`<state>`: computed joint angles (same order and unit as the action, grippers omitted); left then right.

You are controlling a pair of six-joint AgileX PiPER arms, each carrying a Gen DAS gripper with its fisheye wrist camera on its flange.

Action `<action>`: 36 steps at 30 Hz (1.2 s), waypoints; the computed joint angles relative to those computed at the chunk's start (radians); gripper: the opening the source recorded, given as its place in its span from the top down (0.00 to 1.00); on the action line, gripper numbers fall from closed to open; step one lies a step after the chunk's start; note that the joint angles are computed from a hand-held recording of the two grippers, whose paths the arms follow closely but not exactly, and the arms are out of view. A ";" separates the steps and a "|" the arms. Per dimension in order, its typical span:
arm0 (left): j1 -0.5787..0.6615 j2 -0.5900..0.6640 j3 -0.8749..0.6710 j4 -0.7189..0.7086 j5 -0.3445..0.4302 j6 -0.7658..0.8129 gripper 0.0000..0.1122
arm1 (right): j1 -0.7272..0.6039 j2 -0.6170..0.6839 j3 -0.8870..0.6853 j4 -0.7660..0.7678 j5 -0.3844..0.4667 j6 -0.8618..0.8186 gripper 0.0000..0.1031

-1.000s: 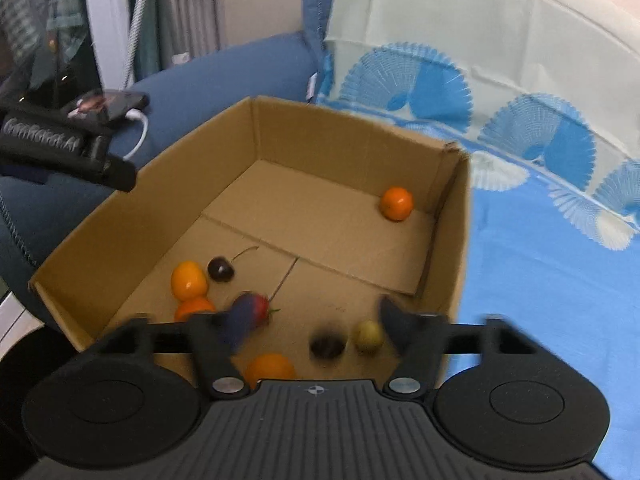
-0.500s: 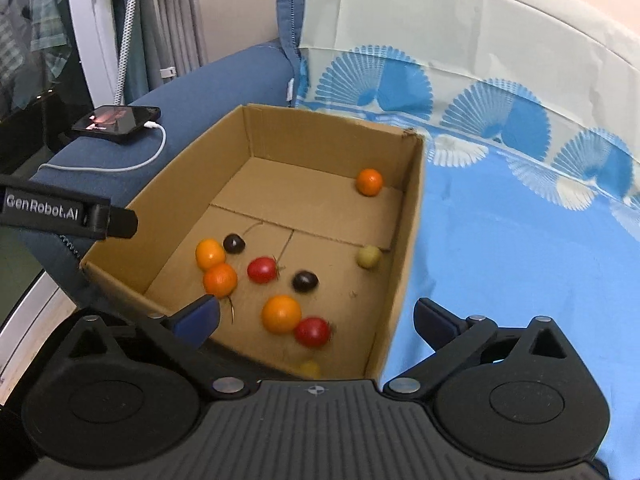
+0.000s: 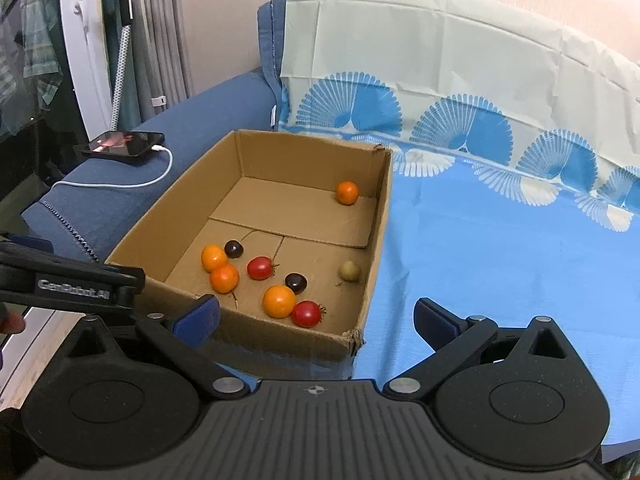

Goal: Organize fruits

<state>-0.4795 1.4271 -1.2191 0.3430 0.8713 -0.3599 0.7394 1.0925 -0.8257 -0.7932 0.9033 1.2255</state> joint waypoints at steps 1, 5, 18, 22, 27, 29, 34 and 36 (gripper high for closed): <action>-0.001 0.002 -0.010 -0.011 0.019 0.009 0.08 | 0.014 -0.007 0.002 -0.004 0.013 0.009 0.01; 0.004 -0.035 0.010 -0.034 0.024 0.006 0.08 | 0.079 -0.027 0.006 -0.036 0.069 0.055 0.01; -0.063 -0.127 0.073 0.061 0.031 -0.134 0.08 | 0.178 -0.057 0.010 -0.075 0.146 0.107 0.01; -0.065 -0.130 0.073 0.063 0.040 -0.133 0.08 | 0.180 -0.061 0.011 -0.076 0.149 0.109 0.01; -0.069 -0.137 0.078 0.068 0.039 -0.131 0.08 | 0.181 -0.059 0.011 -0.078 0.149 0.113 0.01; -0.073 -0.141 0.082 0.073 0.035 -0.133 0.08 | 0.183 -0.060 0.011 -0.077 0.151 0.114 0.01; -0.097 -0.138 0.084 0.123 0.047 -0.175 0.08 | 0.185 -0.055 0.008 -0.075 0.154 0.117 0.01; -0.090 -0.138 0.082 0.108 0.046 -0.160 0.08 | 0.184 -0.056 0.009 -0.075 0.153 0.116 0.01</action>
<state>-0.5690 1.2889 -1.1368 0.4511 0.9170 -0.5197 0.9239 1.0362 -0.8170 -0.8681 1.0568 1.3413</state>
